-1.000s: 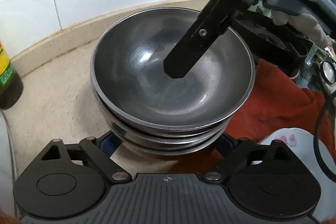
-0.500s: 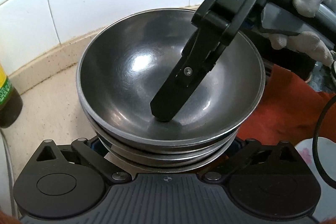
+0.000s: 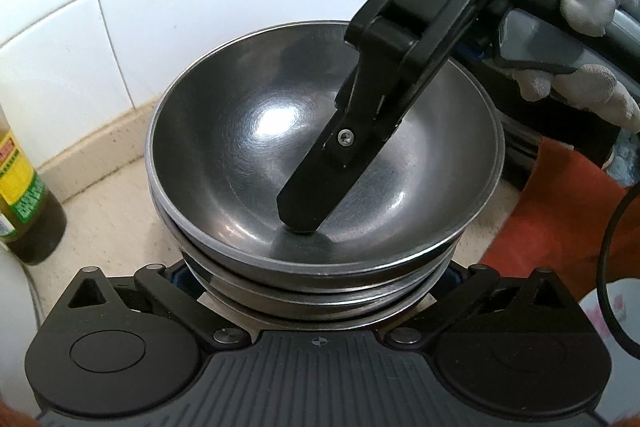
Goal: Organize plates and bowls
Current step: 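Lift the steel bowl stack with both grippers and carry it toward the plates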
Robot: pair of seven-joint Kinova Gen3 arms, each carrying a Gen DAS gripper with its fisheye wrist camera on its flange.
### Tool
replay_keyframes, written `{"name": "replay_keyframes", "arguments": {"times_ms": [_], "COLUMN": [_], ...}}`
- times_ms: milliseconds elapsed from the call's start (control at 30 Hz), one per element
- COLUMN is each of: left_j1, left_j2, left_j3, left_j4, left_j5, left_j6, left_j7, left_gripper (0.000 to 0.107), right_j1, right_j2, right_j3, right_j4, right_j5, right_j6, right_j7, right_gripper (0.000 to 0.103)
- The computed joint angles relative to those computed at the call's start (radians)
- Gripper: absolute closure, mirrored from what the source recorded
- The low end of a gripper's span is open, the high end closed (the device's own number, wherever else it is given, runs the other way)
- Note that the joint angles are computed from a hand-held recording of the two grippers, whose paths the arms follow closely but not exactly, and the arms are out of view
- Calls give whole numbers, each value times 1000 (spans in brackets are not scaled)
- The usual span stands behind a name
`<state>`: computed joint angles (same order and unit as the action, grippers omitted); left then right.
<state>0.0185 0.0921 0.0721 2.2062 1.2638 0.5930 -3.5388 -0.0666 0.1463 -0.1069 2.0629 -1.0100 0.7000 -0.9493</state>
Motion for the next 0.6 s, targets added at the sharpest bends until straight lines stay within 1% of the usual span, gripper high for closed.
{"name": "replay_keyframes", "arguments": {"times_ms": [133, 267, 333, 400, 500, 600], "left_j1": [5, 16, 22, 16, 23, 34], "left_j2": [-9, -48, -69, -102, -153, -217], "left_j3": [2, 0, -5, -24, -35, -51], "left_j4": [-4, 12, 17, 20, 34, 55], "left_j5": [11, 29, 24, -4, -13, -40], "left_j6": [-5, -17, -15, 9, 11, 16], "left_j7": [6, -7, 7, 28, 35, 66], "left_gripper": [4, 4, 4, 4, 4, 4], "right_j1": [5, -7, -17, -27, -42, -64], "right_j2": [-26, -57, -77, -97, -134, -184], "right_j3": [8, 18, 21, 25, 34, 43], "right_j4": [3, -7, -9, -10, -9, -9], "right_j5": [-3, 24, 37, 48, 67, 95], "right_j6": [8, 12, 10, 7, 8, 10], "right_j7": [5, -25, -39, -56, -83, -124], "right_gripper": [35, 35, 35, 35, 35, 35]}}
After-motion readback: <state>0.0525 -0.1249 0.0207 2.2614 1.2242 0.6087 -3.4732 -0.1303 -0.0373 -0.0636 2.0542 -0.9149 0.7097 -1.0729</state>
